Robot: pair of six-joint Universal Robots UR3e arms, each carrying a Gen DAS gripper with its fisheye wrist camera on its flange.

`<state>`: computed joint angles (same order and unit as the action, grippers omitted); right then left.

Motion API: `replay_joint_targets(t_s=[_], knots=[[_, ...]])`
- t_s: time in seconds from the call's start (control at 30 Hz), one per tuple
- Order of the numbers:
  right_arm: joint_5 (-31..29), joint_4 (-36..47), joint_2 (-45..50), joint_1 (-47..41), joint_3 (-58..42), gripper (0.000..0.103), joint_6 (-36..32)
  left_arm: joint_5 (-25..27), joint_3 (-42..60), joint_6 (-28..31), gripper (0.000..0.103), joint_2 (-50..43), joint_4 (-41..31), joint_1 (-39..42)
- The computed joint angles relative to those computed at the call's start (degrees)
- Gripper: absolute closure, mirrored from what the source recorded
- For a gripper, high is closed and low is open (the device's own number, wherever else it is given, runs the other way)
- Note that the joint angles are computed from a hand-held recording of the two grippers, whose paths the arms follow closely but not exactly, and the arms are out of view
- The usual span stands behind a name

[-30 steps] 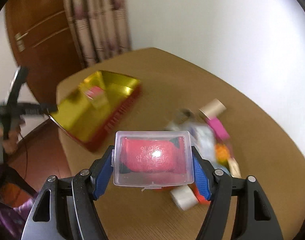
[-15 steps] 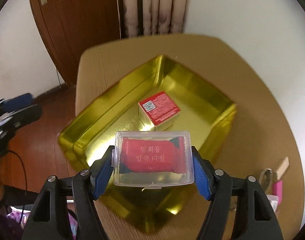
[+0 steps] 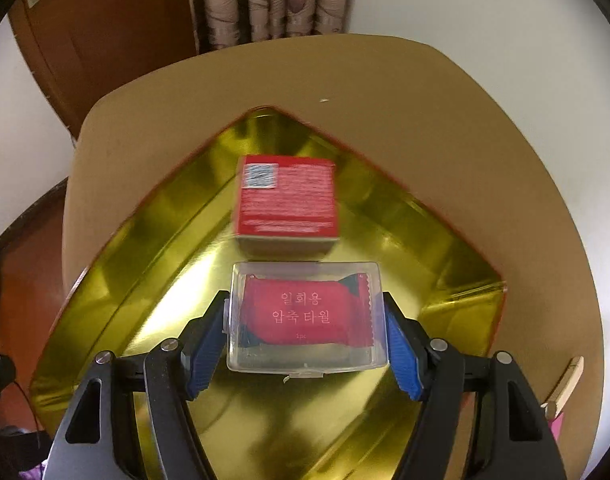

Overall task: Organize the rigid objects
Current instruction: 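Carry the clear plastic case into the tin and open the right gripper, then move the left gripper to the red rectangular block and grasp it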

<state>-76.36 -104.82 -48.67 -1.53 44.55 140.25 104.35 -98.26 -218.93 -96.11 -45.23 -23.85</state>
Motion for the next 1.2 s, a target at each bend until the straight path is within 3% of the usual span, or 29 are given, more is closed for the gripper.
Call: replay_joint_targets(t_s=[0.1,0.13,0.17,0.2,0.23,0.3,0.4,0.47,0.63,0.73,0.87,0.97,1.07,1.13,1.2], knots=[[-1.0,-3.9,-0.1,-0.7,1.7,0.034,0.0,0.0,-1.0,-0.1,0.047,0.1,1.6,0.0],[1.0,-3.4,0.2,-1.4,0.9,0.033,-0.5,0.4,-0.8,0.3,0.047,-0.1,1.5,-0.2],[2.9,-2.1,1.0,-2.1,-0.8,0.029,-1.1,1.4,-0.4,0.5,0.047,-0.5,1.3,-0.8],[3.1,-2.6,1.4,-2.0,-1.3,0.012,-0.9,2.6,0.2,0.6,0.047,-1.0,1.0,-1.6],[1.8,-3.8,1.5,-1.6,-1.2,0.004,-0.4,3.7,1.0,0.9,0.047,-1.5,0.5,-2.3],[1.3,-6.7,0.1,-1.6,1.1,0.002,1.2,5.6,2.1,1.7,0.047,-2.4,0.1,-3.8],[5.9,-17.7,-10.0,-5.2,17.3,0.002,2.6,9.7,4.3,2.0,0.047,-3.9,-0.8,-6.3],[12.5,-22.7,-19.5,-11.0,29.3,0.002,2.8,12.3,5.8,2.7,0.047,-4.9,-1.3,-8.0],[25.4,-31.1,-45.5,-33.3,59.3,0.001,-2.0,14.8,7.2,5.3,0.047,-6.3,0.1,-11.0],[27.8,-42.4,-55.9,-50.1,77.0,0.001,-7.1,13.1,8.5,7.8,0.047,-7.4,1.2,-12.5],[21.1,-52.1,-47.7,-63.8,81.3,0.000,-13.8,10.3,12.9,11.7,0.047,-10.8,1.9,-16.2],[19.1,-53.1,-39.3,-71.4,79.2,0.000,-16.7,1.4,20.2,15.5,0.047,-15.4,-1.9,-18.2],[20.0,-49.0,-34.6,-77.5,75.6,0.001,-19.1,-3.3,33.2,16.3,0.047,-23.8,-9.2,-20.8],[25.4,-40.9,-34.8,-81.4,72.1,0.000,-21.7,-4.2,45.2,17.9,0.047,-31.1,-14.8,-22.6],[25.3,-37.0,-33.3,-81.0,69.4,0.000,-23.1,-5.9,57.2,20.5,0.047,-39.1,-17.4,-23.3]])
